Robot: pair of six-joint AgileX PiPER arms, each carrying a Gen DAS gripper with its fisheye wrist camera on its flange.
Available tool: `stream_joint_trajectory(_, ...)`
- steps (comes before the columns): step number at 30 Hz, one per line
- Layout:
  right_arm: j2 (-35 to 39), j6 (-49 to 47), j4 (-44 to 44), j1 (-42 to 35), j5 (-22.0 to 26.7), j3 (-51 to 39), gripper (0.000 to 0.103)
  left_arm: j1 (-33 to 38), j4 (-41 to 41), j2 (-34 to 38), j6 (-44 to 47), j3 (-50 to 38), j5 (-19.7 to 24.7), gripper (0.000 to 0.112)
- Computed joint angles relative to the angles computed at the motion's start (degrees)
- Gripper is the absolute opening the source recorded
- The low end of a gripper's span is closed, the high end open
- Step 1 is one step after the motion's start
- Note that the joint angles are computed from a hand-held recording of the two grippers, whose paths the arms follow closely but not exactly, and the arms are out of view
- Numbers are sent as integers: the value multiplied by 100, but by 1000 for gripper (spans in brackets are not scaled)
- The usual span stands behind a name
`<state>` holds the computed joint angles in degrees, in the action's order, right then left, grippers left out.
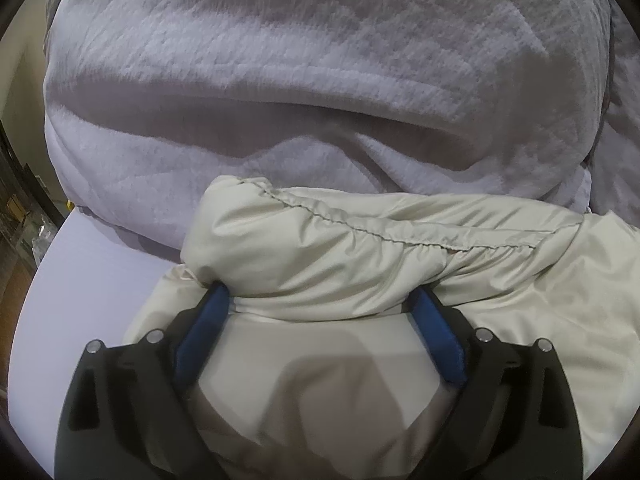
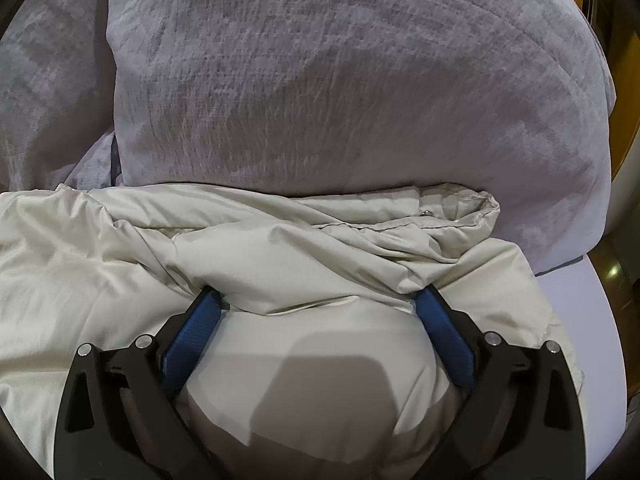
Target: Fold large clothes
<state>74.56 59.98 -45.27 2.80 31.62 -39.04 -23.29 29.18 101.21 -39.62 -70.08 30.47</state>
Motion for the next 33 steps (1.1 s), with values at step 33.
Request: stream_joint_trajectory(33,-191,-214,225,151,316,-105,101,205,-664,-560,797,123,361,96)
